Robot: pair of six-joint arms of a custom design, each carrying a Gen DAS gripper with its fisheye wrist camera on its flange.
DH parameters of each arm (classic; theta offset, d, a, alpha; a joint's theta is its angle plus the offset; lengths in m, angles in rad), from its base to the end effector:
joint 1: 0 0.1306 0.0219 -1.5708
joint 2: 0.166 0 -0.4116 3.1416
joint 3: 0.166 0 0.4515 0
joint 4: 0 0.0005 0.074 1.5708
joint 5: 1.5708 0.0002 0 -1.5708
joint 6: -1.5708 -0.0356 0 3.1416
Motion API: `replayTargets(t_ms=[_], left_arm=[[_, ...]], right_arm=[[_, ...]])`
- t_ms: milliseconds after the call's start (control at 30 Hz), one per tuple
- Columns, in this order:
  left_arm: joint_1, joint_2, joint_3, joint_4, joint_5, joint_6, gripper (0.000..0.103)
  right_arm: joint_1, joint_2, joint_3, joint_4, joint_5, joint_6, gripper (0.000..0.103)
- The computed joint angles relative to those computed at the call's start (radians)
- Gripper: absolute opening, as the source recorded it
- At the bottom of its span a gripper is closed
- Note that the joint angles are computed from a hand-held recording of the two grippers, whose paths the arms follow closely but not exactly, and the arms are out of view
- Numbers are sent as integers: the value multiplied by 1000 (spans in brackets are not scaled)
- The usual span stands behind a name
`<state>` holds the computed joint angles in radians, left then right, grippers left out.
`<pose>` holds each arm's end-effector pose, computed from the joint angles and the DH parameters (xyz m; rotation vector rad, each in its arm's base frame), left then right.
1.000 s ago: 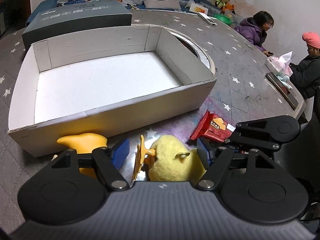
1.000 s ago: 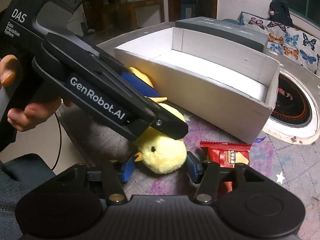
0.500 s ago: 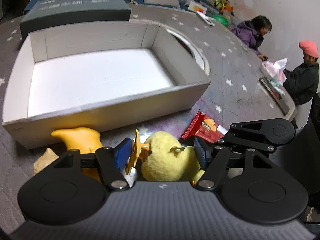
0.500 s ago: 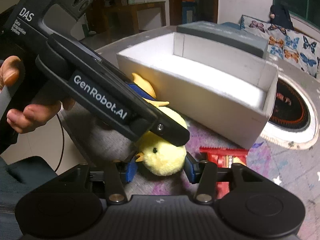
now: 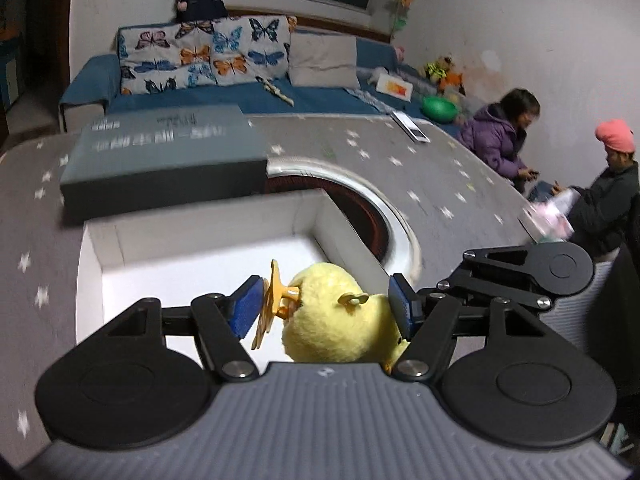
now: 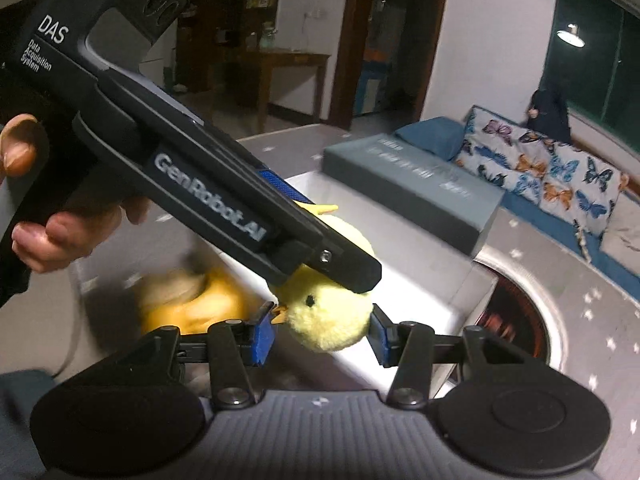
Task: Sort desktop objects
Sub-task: 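Lift the chick with the left gripper and carry it into the white box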
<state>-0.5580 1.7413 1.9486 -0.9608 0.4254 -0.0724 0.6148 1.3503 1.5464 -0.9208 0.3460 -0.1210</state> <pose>0.5664 -0.3714 0.5391 0.9357 2.1620 -0.7359 0.4342 0.2912 0.5582 -0.3761 2.2124 -0.0025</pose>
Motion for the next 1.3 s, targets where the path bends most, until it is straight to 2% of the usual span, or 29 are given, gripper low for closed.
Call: replayTargets(t_ms=[100, 333, 567, 833, 1000, 1167, 1300], left_arm=[[1, 104, 124, -30, -2, 18, 67], [7, 325, 400, -156, -4, 38, 67], [8, 443, 538, -240, -7, 59, 67], [2, 445, 529, -234, -37, 63, 67], [-1, 411, 484, -206, -60, 52, 67], [0, 338, 387, -145, -81, 41, 68], [7, 260, 287, -91, -67, 44, 68]], right_arm=[[-58, 59, 48, 7, -28, 13, 48], [-145, 163, 117, -16, -97, 36, 48], [-177, 216, 148, -77, -124, 32, 48], [-178, 227, 143, -99, -110, 11, 50], [-175, 210, 126, -82, -99, 0, 58], [-166, 180, 104, -59, -71, 5, 66], [-153, 138, 71, -29, -49, 3, 67]])
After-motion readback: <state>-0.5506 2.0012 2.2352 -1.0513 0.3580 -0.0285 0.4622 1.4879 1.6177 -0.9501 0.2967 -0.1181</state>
